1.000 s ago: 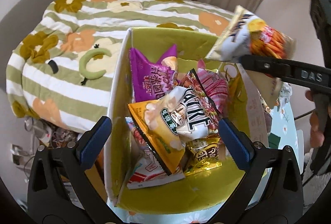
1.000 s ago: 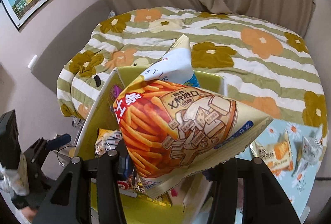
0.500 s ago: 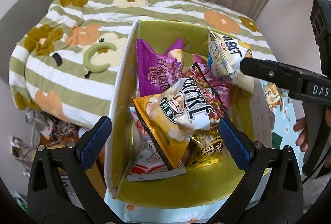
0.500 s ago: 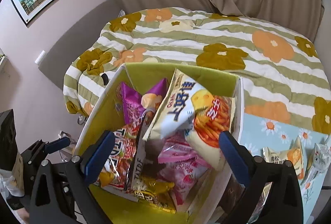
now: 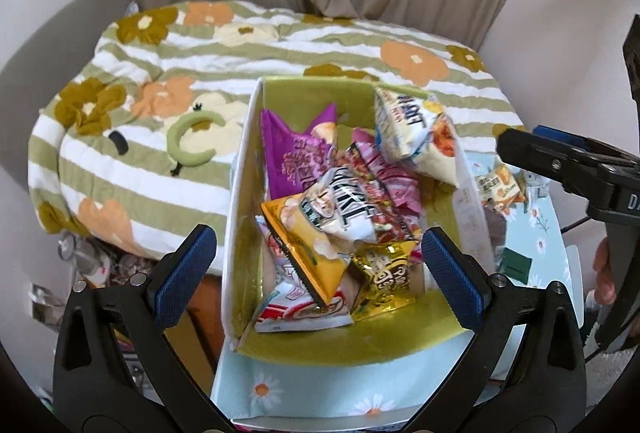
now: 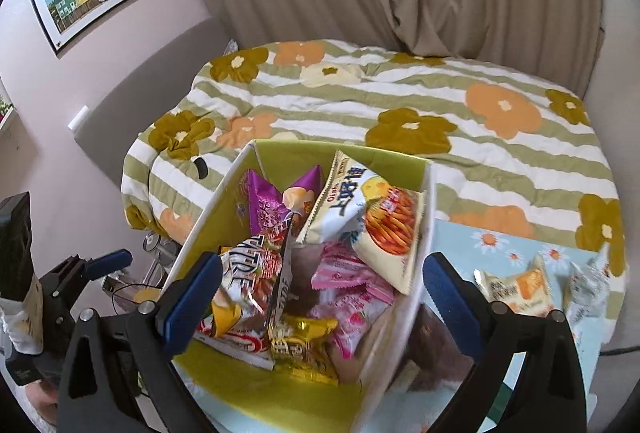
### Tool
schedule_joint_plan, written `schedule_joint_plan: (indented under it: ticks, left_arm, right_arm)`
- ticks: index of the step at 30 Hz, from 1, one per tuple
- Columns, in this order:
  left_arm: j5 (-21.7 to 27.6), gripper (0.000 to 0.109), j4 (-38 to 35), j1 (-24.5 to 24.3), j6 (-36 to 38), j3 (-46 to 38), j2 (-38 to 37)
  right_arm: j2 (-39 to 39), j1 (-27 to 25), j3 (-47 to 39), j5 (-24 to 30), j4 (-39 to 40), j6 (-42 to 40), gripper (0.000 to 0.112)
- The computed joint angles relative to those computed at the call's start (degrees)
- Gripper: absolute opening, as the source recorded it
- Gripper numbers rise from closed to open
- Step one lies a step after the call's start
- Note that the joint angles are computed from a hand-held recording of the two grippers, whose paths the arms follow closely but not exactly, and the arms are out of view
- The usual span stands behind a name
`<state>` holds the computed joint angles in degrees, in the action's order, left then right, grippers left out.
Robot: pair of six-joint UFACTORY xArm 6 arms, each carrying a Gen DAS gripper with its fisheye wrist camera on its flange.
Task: Organize snacks
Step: 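Move both tools back over the remaining snacks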
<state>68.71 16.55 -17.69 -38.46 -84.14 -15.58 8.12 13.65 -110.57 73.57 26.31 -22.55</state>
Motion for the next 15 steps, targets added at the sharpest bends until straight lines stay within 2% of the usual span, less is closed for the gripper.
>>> schedule_joint_plan:
  ticks: [8,12,15]
  left_arm:
    - [-1.82,0.102,0.69,-4.31,-0.17,-1.23,0.06]
    - [-1.92,0.102,2.07,-7.98,-2.16,-2.37,1.55]
    - [-0.99,0.102,4.21,-11.61,-4.88,-4.49,3.47]
  right_arm:
    - [-9.42,-3.21,7.76,-2.75,-2.68,0.22,0.100]
    - [-13.91,-5.85,12.81,-4.84,-2.97,-2.41,0.100]
    - [-16.00,-9.35,15.18,-4.19,-0.87,-5.95,0.100]
